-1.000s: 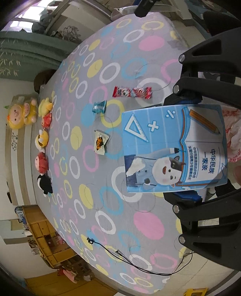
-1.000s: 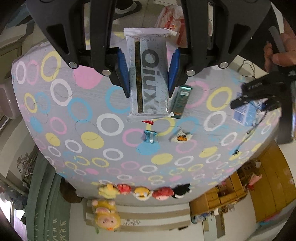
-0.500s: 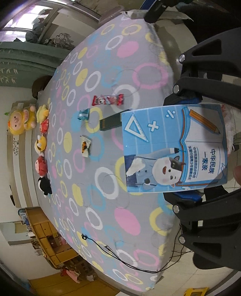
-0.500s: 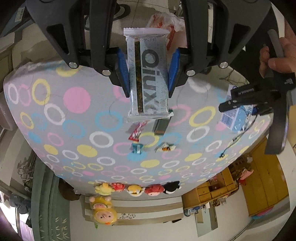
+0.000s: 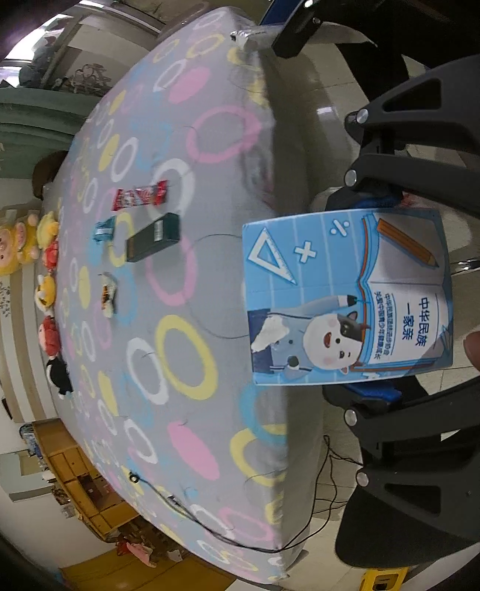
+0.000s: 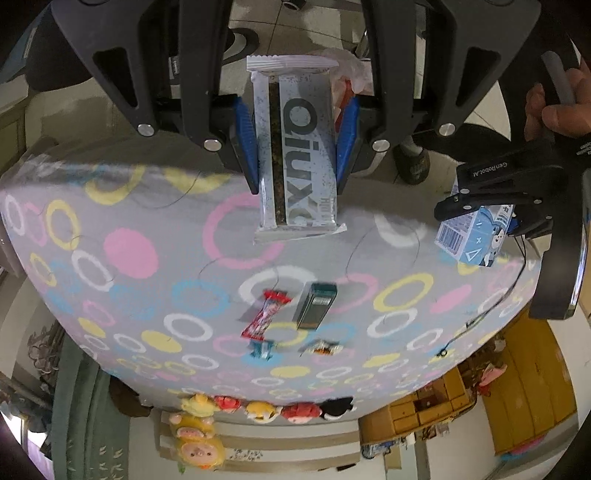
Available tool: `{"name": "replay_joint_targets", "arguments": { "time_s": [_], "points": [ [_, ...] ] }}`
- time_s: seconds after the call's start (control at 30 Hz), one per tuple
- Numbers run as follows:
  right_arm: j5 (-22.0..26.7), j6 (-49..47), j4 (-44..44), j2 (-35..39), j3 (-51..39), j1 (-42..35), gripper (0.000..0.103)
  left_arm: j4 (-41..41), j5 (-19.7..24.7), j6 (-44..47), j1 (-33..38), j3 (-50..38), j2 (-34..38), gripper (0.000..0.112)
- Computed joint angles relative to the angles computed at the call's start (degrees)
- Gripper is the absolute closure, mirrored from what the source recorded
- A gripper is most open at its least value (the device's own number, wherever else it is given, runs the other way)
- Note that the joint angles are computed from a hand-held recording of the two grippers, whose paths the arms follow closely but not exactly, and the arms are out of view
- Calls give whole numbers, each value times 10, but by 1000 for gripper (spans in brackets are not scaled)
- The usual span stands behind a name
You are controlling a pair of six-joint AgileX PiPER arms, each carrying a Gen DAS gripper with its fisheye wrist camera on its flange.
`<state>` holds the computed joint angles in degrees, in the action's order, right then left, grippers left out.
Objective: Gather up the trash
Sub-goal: 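Lift the wrapper and blue carton and carry both down toward the plastic bag, then open both tools over the plastic bag to drop the wrapper and carton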
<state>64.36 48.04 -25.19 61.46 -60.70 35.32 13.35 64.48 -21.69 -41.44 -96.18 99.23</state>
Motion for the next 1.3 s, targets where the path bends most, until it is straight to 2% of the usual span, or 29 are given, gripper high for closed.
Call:
{"name": "replay_joint_targets", "arguments": {
  "time_s": [0.6, 1.03, 1.3],
  "points": [
    [-121, -50, 93, 89, 85, -48, 65, -39, -52, 6, 14, 101, 36, 47],
    [-202, -102, 162, 161, 121, -85, 65, -84, -55, 22, 36, 103, 95, 47],
    [-225, -119, 179, 212, 123, -86, 65, -92, -47, 21, 40, 98, 147, 47]
  ]
}}
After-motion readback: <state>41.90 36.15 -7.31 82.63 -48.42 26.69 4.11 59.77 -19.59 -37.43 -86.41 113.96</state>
